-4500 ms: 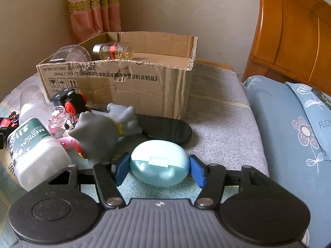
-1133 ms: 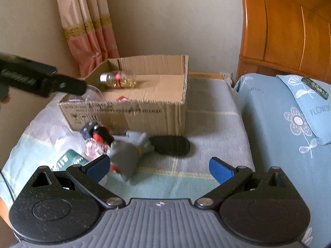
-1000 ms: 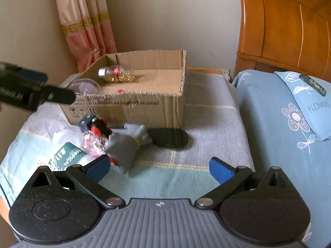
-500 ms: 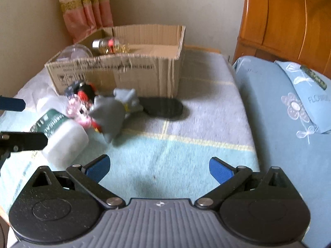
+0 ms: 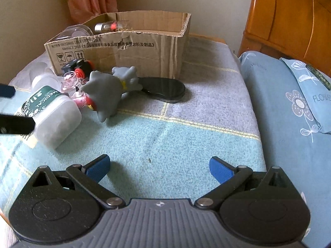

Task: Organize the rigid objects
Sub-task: 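Withdraw both open tools from the box back toward the remaining items, then close the left tool around the white MEDICAL bottle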

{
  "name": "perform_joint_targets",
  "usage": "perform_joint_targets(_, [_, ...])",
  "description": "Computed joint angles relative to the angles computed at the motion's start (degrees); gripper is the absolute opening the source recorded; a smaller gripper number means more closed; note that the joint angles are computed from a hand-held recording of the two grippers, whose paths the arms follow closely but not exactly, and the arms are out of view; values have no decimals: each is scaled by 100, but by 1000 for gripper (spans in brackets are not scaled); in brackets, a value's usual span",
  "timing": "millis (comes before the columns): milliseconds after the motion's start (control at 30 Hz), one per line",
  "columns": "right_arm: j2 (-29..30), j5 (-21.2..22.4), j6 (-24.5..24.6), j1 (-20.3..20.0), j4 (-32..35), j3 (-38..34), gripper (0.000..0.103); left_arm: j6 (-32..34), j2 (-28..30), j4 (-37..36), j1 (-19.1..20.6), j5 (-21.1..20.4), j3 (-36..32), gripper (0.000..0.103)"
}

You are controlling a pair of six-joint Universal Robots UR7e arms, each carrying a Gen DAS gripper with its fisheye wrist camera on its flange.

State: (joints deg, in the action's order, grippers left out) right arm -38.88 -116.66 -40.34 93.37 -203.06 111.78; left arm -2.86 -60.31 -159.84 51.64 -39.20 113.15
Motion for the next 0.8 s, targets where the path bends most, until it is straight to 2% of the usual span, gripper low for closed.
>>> perform_joint_targets(233, [-128, 548, -506, -216, -254, 260, 103, -212, 198, -226, 0, 74, 102, 100])
perform_joint_targets(433, [-134, 810, -697, -321, -517, 382, 103, -167, 550, -751, 113, 123, 81, 99])
perform_joint_targets(533, [-145, 851, -736, -341, -524, 396, 103, -69, 666, -1060, 171, 107, 60, 96])
perform_joint_targets(667, [-146, 923, -788, -376, -585, 430, 103, -118, 723, -1207, 242, 60, 18, 84])
perform_joint_targets(800, [-118, 1089, -893, -445, -779, 494, 103, -242, 637, -1339, 286, -100, 104, 83])
